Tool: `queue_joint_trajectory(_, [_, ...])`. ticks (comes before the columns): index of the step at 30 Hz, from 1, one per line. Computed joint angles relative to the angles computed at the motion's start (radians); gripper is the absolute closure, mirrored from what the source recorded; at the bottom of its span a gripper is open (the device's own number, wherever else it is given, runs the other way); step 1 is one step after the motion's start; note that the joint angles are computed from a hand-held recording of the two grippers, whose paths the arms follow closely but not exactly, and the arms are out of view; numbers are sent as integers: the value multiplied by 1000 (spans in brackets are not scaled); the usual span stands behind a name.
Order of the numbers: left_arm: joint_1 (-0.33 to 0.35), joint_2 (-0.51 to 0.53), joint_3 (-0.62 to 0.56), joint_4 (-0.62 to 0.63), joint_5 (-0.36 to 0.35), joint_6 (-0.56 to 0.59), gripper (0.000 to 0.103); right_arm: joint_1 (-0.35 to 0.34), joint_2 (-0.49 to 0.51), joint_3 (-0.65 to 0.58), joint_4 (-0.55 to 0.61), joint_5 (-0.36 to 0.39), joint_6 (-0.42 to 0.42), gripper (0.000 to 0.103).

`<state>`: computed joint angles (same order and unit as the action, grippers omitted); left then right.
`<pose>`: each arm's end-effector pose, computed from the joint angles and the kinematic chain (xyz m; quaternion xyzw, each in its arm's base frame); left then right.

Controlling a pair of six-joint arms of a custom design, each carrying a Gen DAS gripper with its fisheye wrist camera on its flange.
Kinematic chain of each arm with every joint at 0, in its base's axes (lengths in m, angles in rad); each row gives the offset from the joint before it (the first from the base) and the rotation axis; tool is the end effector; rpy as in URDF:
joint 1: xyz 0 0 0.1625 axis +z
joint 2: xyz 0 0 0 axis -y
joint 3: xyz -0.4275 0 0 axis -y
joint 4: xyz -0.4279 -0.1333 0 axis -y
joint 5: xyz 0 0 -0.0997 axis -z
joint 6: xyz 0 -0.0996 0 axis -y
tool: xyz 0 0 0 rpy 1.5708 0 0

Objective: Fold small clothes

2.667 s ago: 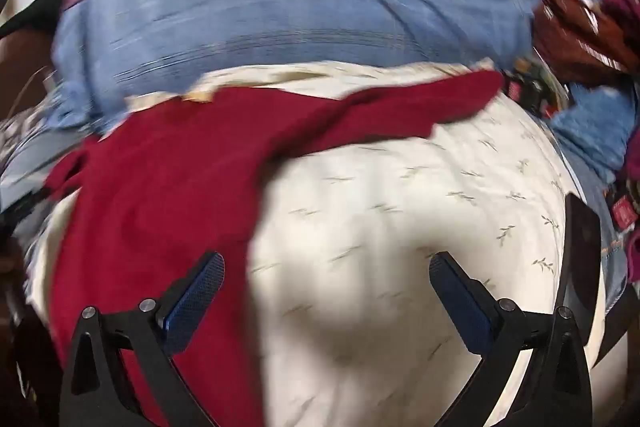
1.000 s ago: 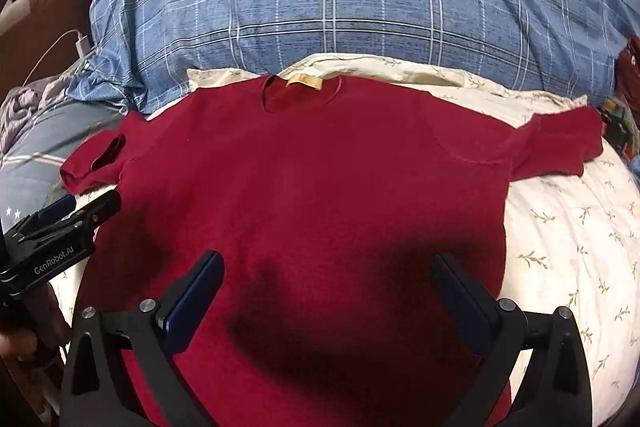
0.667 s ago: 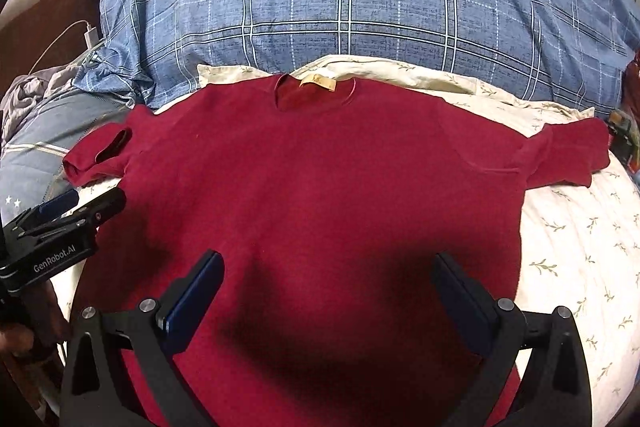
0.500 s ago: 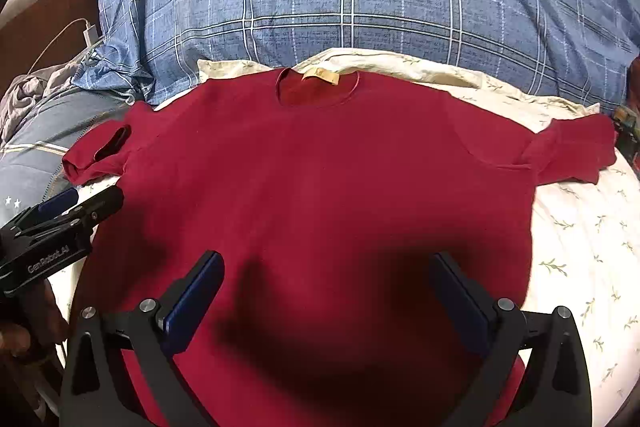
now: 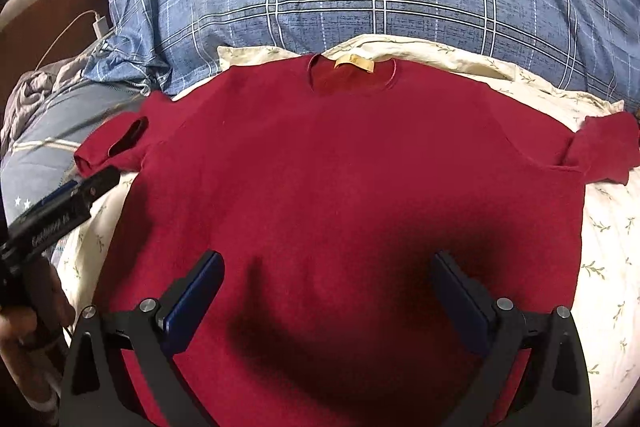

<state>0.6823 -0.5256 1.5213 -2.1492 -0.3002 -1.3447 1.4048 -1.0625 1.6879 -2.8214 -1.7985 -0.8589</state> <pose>-0.3851 -0.6072 -0.0494 -0.0583 0.7948 -0.4485 0.4045 -0.0051 -0.7014 0.2651 0.2882 -0.9011 0.2133 0.2440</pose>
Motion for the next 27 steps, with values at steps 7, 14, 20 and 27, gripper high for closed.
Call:
queue_joint_trajectory(7, [12, -9, 12, -48, 10, 23, 9, 7, 12, -5, -7, -5, -24, 2])
queue_joint_trajectory(14, [23, -9, 0, -32, 5, 6, 9, 10, 21, -9, 3, -4, -23, 2])
queue_joint_trajectory(20, [28, -6, -13, -1, 6, -3, 9, 13, 27, -11, 8, -7, -18, 1])
queue_joint_trajectory(27, [30, -11, -13, 27, 5, -31, 9, 13, 32, -14, 13, -8, -15, 1])
